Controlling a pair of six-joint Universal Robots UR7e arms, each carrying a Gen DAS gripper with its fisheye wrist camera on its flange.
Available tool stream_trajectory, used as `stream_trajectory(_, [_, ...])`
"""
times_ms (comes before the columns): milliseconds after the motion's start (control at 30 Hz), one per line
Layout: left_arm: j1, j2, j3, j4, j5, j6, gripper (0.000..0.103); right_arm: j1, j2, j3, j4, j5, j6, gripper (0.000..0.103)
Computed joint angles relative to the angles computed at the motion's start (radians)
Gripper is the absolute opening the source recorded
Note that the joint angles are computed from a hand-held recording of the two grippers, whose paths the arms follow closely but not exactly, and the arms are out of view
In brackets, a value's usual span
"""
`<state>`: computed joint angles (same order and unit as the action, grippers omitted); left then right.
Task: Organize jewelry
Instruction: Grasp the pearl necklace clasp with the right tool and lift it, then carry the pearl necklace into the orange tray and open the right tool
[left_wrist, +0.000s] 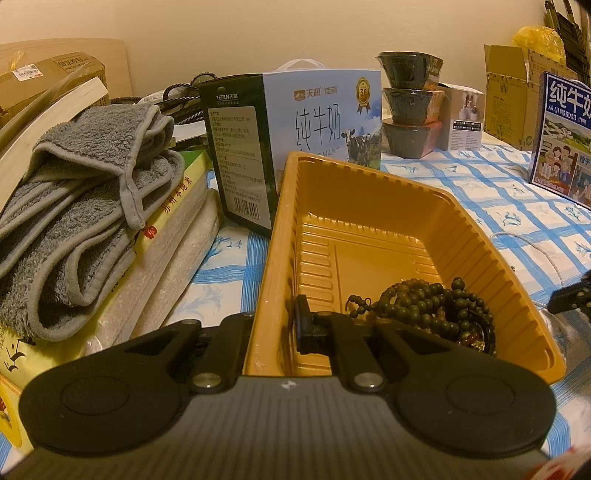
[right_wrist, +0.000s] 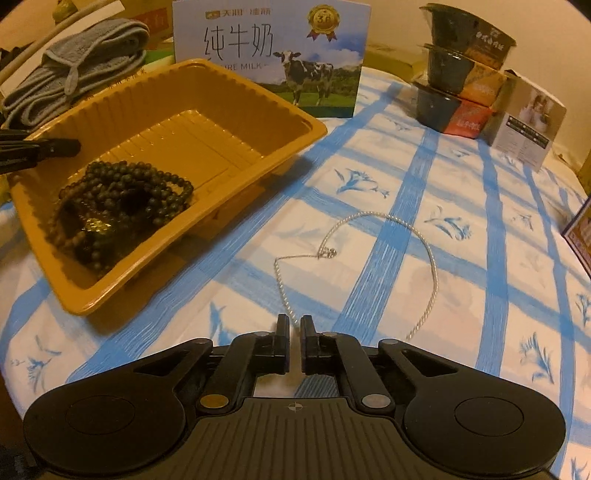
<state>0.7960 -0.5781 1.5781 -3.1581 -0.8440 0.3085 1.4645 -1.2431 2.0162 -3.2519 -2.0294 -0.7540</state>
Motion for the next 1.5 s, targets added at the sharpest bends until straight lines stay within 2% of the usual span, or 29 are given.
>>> stream_trajectory(233, [0.000,-0.001,0.002,-0.001,0.000,0.001,0.008,-0.027,0.012,-0.018,0.027,0.039,-0.088,0.006])
stream_trajectory(367, [0.000,0.000,0.002,-0.001,0.000,0.001,0.008,-0.013,0.026,-0.026,0.026,0.005,-0.148,0.002])
stream_trajectory(533, [0.000,-0.001,0.004,-0.001,-0.001,0.005,0.008,-0.012,0.001,-0.022,0.037,0.027,-0.051,0.001])
stream_trajectory(700, [0.000,-0.002,0.005,-0.001,0.000,0.004,0.007,-0.007,-0.073,-0.004,0.044,0.122,0.093,0.001])
stream_trajectory(833, [0.000,-0.002,0.006,-0.001,0.000,0.002,0.007,0.014,-0.126,-0.008,0.035,0.184,0.167,0.001])
stream_trajectory(933, [0.000,-0.002,0.006,-0.001,-0.001,0.002,0.007,0.041,-0.152,-0.034,0.034,0.213,0.200,0.001])
stream_trajectory(1033, [0.000,-0.002,0.006,0.000,-0.001,0.002,0.007,0.077,-0.166,-0.060,0.033,0.204,0.225,0.001])
stream_trajectory(1500, [-0.001,-0.005,0.008,0.001,-0.006,-0.015,0.007,0.224,-0.190,-0.138,0.087,0.232,0.267,0.001])
